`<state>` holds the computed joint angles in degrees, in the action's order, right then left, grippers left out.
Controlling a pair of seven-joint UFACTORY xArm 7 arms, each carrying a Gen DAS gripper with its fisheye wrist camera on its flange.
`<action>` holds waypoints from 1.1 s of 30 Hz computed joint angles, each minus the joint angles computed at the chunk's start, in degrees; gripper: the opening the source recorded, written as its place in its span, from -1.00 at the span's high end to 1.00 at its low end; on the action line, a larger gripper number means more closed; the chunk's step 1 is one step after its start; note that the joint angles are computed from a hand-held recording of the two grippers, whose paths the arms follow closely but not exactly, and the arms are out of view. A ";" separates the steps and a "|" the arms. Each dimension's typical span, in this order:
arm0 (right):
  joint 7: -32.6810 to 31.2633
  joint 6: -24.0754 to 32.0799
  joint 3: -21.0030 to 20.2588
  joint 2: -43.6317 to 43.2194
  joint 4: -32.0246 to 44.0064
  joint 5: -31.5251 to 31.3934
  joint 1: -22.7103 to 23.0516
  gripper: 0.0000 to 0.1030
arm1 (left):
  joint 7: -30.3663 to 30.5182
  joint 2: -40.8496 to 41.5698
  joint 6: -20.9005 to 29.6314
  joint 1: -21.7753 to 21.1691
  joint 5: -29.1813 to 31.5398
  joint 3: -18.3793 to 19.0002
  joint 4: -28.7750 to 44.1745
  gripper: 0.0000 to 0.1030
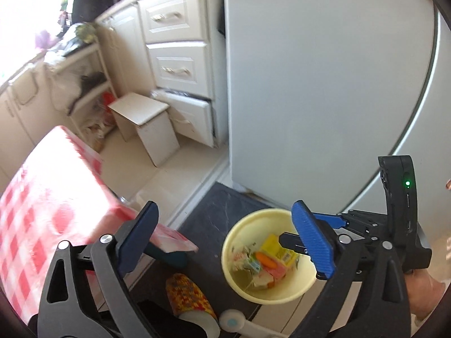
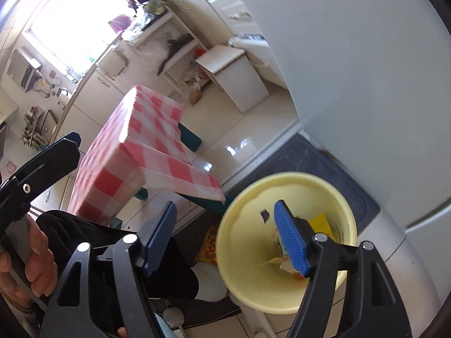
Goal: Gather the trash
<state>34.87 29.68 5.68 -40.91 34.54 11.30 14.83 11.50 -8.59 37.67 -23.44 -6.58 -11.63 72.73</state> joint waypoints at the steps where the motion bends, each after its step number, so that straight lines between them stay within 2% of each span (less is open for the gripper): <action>1: 0.04 0.04 0.58 0.27 0.78 -0.71 -0.37 -0.44 | -0.43 -0.81 -0.53 0.29 0.40 0.15 -0.31 -0.82; 7: 2.82 0.67 5.41 2.21 6.58 -5.98 -3.15 -0.67 | -3.66 -6.72 -2.75 3.49 2.96 1.54 -3.08 -0.86; 10: 6.52 1.90 9.42 4.11 10.94 -10.63 -5.94 -0.79 | -9.66 -9.91 -3.49 8.27 9.86 0.78 -4.60 -0.86; 12: 7.89 2.28 11.21 6.33 14.38 -13.29 -6.33 -0.82 | -11.72 -12.18 -4.34 10.61 12.08 1.57 -6.00 -0.86; 15: 9.34 1.46 13.72 11.50 20.87 -17.21 -6.22 -0.83 | -12.17 -14.10 -4.79 12.76 10.89 4.69 -6.40 -0.86; 22: 14.47 -3.17 21.10 27.70 38.72 -31.96 -5.70 -0.86 | -14.14 -17.35 -6.30 22.31 15.88 7.64 -7.31 -0.86; 27: 19.67 -2.03 24.21 40.15 51.54 -45.97 -2.38 -0.86 | -13.87 -17.30 -7.89 26.22 15.96 10.25 -7.81 -0.86; 30: 22.63 -0.08 23.54 45.64 57.94 -54.64 1.66 -0.86 | -12.33 -17.30 -8.43 27.51 15.41 11.95 -8.11 -0.86; 33: 24.06 1.12 21.61 48.61 61.49 -59.41 5.34 -0.86 | -11.45 -17.76 -9.79 28.85 15.38 12.45 -9.31 -0.86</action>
<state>58.93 30.80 27.29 7.71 96.04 -48.12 20.18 0.04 -26.36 27.87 5.41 8.80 0.82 63.41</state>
